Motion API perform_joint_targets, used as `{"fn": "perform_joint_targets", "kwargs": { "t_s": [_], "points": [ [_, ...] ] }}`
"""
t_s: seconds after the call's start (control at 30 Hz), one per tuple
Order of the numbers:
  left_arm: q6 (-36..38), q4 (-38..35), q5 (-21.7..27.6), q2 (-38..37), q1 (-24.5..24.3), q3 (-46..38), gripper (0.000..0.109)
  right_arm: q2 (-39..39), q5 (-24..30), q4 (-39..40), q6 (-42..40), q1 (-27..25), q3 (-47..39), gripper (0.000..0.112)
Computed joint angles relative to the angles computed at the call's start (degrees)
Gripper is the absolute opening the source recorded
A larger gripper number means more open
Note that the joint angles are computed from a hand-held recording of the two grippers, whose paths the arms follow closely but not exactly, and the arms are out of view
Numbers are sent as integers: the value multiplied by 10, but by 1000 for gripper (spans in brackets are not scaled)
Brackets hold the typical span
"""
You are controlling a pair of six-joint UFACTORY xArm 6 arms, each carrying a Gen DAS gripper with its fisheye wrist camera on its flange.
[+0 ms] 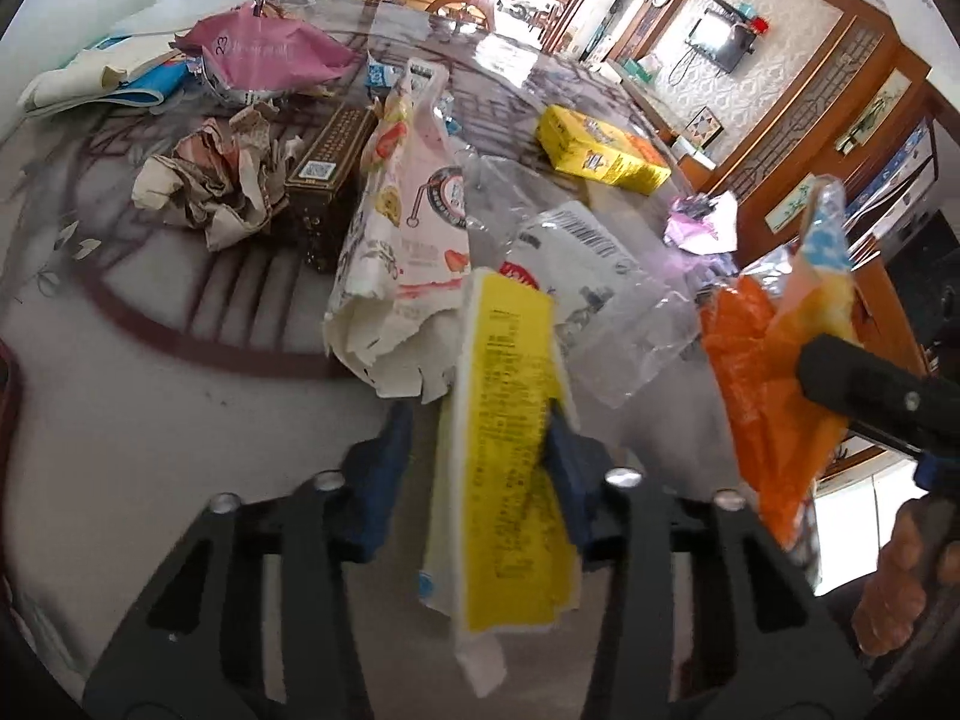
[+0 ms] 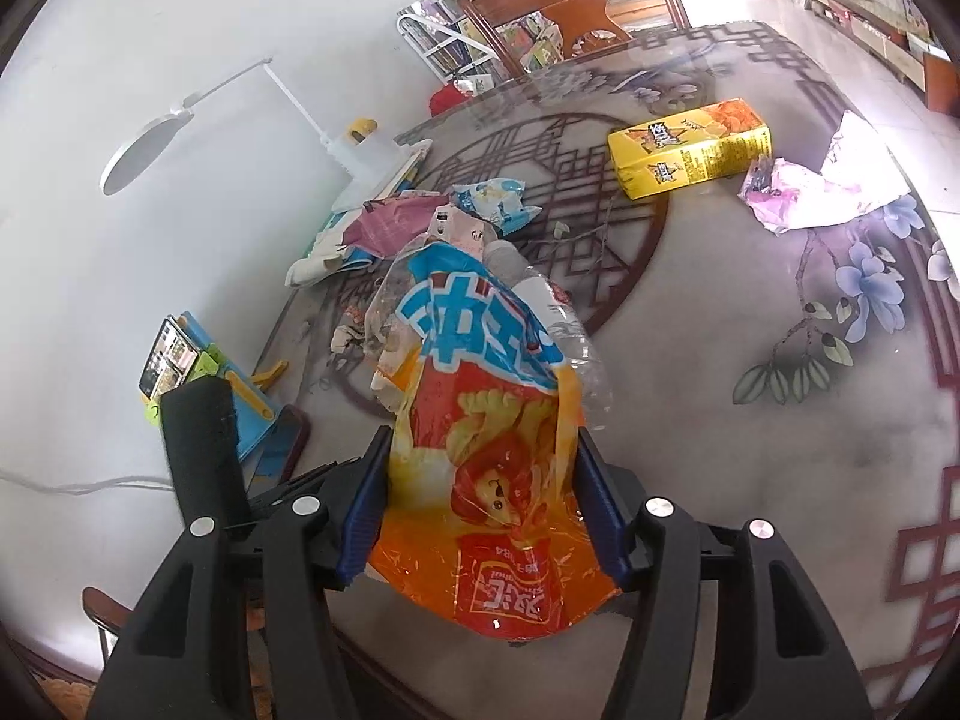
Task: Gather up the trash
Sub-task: 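Carry the snack bag and yellow wrapper over to the red bucket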
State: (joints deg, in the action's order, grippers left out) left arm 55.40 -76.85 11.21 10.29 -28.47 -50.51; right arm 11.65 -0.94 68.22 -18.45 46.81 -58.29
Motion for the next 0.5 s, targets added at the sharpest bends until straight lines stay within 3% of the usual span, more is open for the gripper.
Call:
{"fn": "perform_joint_targets", "kwargs": {
  "t_s": [0.03, 0.13, 0.3, 0.5],
  "points": [
    [17, -20, -2, -5, 0, 3, 28, 0, -3, -5, 6, 0, 1, 57],
    [50, -66, -24, -15, -2, 10, 28, 0, -8, 8, -5, 1, 1, 57],
    [92, -133, -13, -23, 11, 12, 28, -2, -27, 13, -8, 5, 4, 56],
    [131, -180, -25, -32, 8, 17, 28, -12, -59, -103, 94, 3, 33, 56]
  ]
}}
